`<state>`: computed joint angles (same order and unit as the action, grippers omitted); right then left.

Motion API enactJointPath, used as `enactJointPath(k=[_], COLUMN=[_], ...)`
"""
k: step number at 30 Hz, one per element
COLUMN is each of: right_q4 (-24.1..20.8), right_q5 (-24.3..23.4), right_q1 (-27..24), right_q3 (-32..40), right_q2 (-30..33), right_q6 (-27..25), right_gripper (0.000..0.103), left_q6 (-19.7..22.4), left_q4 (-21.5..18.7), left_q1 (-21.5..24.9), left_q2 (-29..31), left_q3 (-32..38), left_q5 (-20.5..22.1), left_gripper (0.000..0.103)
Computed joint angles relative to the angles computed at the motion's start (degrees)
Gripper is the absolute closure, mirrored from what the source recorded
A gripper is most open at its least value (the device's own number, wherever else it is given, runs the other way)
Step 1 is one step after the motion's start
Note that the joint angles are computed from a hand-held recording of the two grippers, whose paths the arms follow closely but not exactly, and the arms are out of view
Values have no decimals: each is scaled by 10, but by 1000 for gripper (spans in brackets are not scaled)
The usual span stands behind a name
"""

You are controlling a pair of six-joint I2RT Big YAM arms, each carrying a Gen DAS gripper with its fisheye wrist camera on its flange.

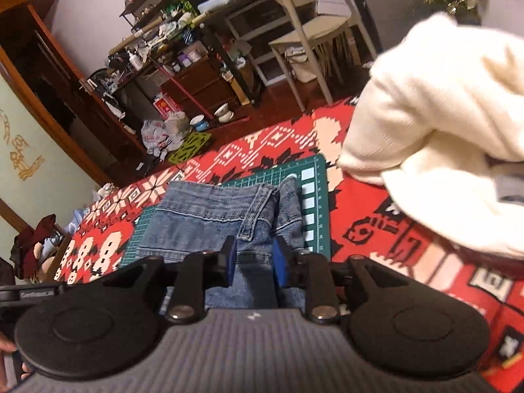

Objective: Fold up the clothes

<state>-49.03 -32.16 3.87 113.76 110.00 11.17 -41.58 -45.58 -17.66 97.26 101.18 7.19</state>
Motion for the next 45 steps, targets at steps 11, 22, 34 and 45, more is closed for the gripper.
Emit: enactJointPath(k=[11, 22, 34, 45], right_q4=[70, 39, 32, 29], right_q5=[71, 133, 101, 112], right_q1=[22, 24, -13, 5], right_q3=[-46, -41, -143, -340], right_q2=[-49, -26, -155, -351], right_q6=[-55, -57, 0, 9], right_gripper=[97, 95, 78, 77], left_q6=[-2, 28, 28, 48], left_q4=[25, 0, -18, -32], left_q1=[-3, -18, -45, -121], left_q2=[-13, 3, -70, -175], left_q3=[-10, 7, -47, -156], left_q5=[20, 26, 0, -91], left_gripper=[73, 74, 75, 75])
